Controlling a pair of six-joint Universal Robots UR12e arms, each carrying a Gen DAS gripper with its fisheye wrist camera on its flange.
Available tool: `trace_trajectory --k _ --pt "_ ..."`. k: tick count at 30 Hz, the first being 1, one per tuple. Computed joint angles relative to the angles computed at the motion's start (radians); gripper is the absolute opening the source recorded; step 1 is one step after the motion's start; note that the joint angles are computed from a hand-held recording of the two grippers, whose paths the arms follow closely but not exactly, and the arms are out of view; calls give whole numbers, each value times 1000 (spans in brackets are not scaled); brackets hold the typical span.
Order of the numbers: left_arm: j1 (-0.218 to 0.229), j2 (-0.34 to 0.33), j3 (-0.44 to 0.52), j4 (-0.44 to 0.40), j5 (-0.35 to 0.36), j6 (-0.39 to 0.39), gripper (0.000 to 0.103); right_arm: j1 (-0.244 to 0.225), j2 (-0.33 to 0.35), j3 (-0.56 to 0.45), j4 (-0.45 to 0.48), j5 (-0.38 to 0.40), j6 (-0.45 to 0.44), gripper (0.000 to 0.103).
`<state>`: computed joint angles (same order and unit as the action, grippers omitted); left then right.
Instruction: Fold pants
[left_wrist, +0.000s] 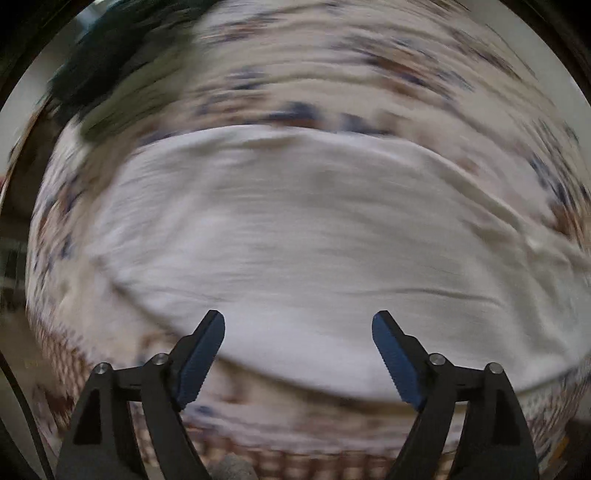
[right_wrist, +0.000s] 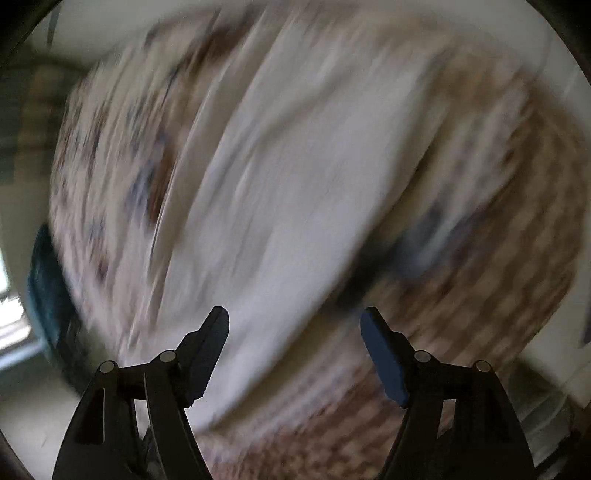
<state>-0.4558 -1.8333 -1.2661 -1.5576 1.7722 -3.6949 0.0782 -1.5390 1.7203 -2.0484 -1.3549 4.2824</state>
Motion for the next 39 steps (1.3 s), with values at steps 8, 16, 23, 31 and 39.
trace_trajectory --k 8,16,23,31,39 --pt "-85 -180 194 -66 -48 -9 82 -166 -15 89 -66 28 -79 29" --pt "-114 -205 236 -119 27 19 82 -127 -70 99 -100 -24 -100 15" --pt "-98 -149 179 -115 77 -51 82 -170 -57 112 7 100 -123 28" --pt "38 -10 78 -40 77 -189 82 -16 79 -177 183 -51 -351 63" --pt "291 77 -54 1 -22 -106 82 149 334 -427 201 194 -441 69"
